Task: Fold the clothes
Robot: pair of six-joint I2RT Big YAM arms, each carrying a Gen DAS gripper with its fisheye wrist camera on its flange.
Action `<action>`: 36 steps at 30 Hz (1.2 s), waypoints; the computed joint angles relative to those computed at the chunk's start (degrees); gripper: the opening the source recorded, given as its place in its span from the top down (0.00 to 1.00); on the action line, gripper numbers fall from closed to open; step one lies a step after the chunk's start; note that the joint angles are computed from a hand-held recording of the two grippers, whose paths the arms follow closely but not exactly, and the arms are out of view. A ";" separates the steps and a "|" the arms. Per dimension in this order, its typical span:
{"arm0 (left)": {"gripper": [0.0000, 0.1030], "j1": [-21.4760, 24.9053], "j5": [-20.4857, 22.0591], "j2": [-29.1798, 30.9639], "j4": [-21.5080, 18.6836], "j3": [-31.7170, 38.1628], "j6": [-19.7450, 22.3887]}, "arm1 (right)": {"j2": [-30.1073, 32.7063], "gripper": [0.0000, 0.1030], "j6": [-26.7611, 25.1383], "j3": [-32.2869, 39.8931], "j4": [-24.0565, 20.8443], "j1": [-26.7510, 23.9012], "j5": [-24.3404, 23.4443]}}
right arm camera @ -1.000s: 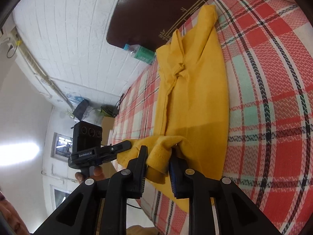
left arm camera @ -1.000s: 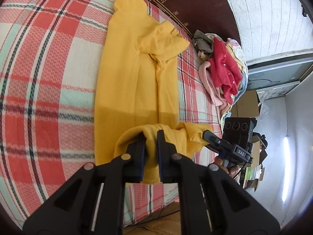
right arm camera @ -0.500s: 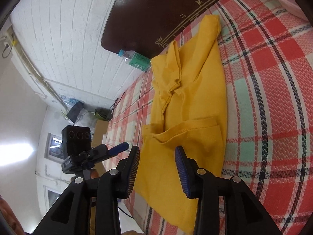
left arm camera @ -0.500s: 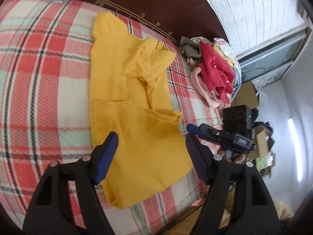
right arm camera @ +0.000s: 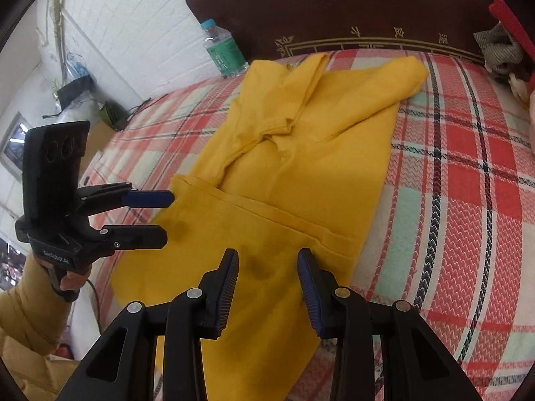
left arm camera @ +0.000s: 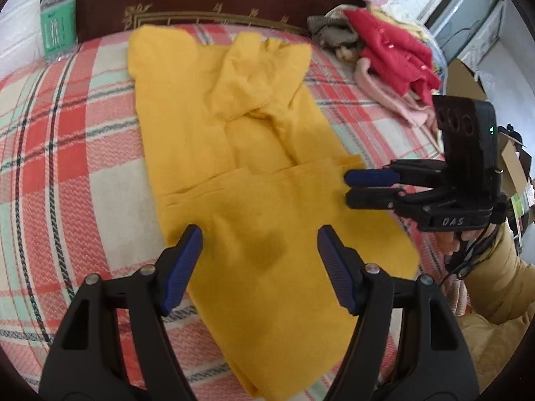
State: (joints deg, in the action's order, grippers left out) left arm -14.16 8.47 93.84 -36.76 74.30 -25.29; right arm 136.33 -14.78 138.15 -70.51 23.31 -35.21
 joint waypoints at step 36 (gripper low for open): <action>0.29 -14.76 -16.02 -9.41 1.86 -10.40 15.83 | -23.87 0.76 -27.31 -39.98 24.01 3.86 16.37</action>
State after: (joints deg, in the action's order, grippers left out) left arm -28.92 -7.55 84.42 -34.90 63.91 -9.47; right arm 112.46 -42.09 98.17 -46.50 27.17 -18.84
